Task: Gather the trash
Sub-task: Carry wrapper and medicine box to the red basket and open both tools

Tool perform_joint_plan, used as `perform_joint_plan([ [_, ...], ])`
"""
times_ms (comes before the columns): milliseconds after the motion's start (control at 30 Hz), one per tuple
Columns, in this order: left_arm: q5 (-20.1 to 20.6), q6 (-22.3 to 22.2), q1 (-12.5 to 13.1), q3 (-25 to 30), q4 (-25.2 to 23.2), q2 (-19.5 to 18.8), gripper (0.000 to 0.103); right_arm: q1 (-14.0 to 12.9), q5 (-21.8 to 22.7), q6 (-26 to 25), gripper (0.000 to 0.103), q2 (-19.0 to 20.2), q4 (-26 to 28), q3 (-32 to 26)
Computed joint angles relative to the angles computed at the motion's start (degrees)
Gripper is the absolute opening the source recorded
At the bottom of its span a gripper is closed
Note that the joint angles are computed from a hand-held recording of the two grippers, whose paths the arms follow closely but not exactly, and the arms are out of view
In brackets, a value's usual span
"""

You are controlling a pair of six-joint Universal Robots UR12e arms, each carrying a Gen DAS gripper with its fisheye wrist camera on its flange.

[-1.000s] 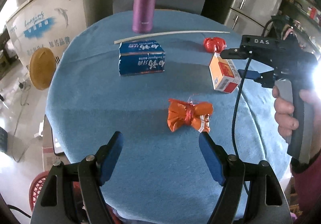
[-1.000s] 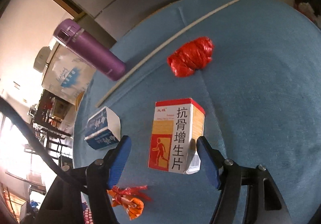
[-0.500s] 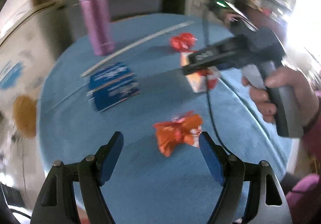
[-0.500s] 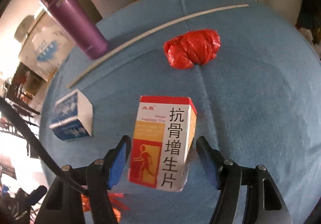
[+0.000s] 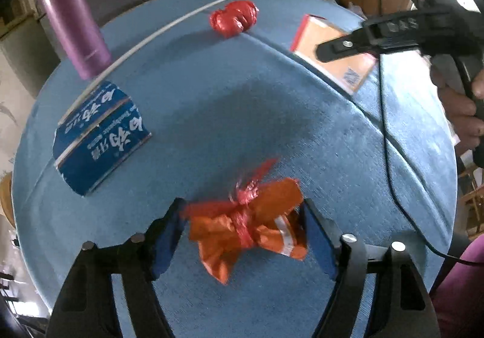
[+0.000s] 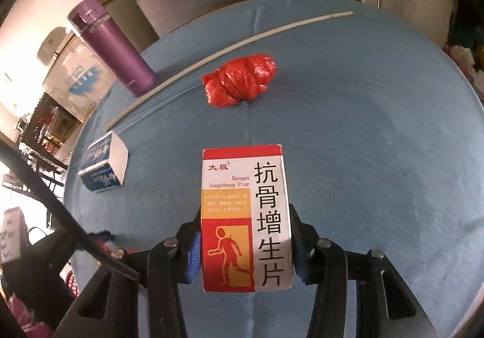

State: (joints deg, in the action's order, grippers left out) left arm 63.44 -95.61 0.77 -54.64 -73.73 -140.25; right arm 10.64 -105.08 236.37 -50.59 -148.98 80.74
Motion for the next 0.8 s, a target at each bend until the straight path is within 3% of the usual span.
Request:
perform_joint_plan([
  [100,-0.69,-2.16,0.26,0.63,-1.76,-0.08,0.069,0.42,0.30,-0.37,0.050,-0.93,-4.18,2.11],
  [300,-2.38,-7.44,1.51,-2.96,2.09,1.69,0.069,2.19,-0.61,-1.33,0.050,-1.61,-9.14,3.53],
  [567,-5.59,-21.46,6.47,-11.39,15.97,7.57,0.069,4.23,0.61,-4.31,0.050,-0.35,-12.99,1.58],
  [667,-3.62,-27.94,8.39,-13.40,22.26,8.73,0.069,5.04,2.72,-6.46,0.050,1.09,-14.39,-0.86],
  [733,-2.61,-30.91,9.92,-13.73,23.47,9.12,0.069,5.75,4.07,-8.47,0.050,2.32,-14.63,-3.10],
  [800,1.11,-34.15,11.01,-14.65,27.16,9.46,0.069,6.46,5.98,-10.54,0.050,4.01,-15.06,-5.96],
])
